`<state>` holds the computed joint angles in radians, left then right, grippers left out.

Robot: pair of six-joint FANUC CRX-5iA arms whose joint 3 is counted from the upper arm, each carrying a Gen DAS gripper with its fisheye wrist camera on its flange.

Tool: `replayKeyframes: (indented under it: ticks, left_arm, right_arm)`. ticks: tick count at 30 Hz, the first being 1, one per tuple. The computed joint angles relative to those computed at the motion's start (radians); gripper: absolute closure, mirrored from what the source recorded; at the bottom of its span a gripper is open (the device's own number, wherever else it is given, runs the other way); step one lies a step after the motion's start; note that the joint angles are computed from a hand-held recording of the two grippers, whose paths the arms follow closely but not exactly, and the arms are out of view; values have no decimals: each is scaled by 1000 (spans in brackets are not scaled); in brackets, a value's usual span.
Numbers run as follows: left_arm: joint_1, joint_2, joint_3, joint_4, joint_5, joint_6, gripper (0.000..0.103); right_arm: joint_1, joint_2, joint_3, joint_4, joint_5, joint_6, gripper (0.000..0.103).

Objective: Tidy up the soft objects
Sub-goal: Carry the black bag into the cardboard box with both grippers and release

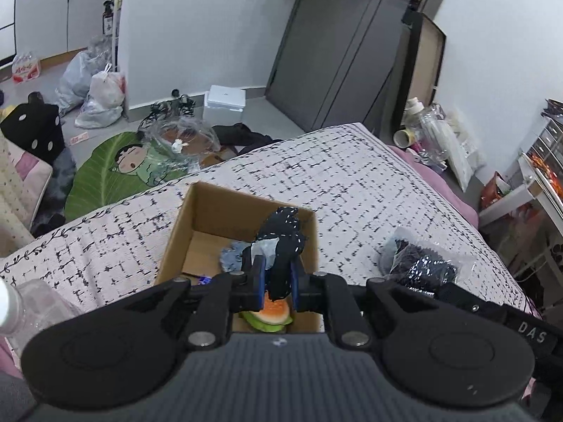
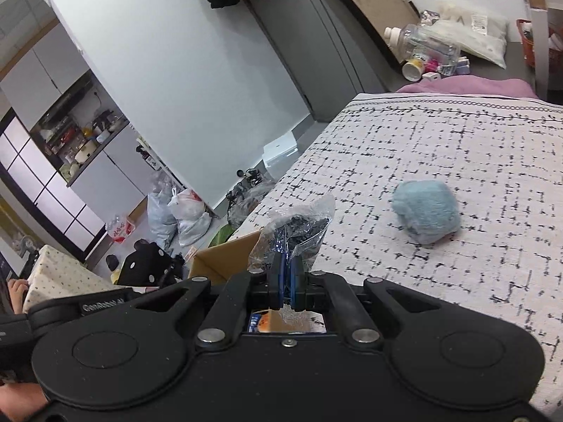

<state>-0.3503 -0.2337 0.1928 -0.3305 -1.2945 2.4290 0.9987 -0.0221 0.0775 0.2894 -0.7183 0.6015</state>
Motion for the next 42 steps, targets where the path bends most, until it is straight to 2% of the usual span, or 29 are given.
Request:
replayKeyframes:
  ticks: [16,20,22,25,33,42]
  left_arm:
    - [185,-33,-144,146,116,-49,89]
    - [220,-28,-170,184,128,-84,87]
    - [210,-17,-155,154,102,-62,86]
    - [205,-17,-154,141,90,-56,82]
    - [187,-19,-131,126,40,-41,54]
    - [124,-19,-53,28,-31,23,44]
  right_arm:
    - [43,152,180,-35,-75,64,100]
    - [49,175,208,-46,-89,75,100]
    - [53,184,217,-50,-99,77,100]
    - [58,195,228,-56,-116,81,100]
    - [72,206,245,-76,-136,86,100]
    - [76,199,267,-149,-165,108,100]
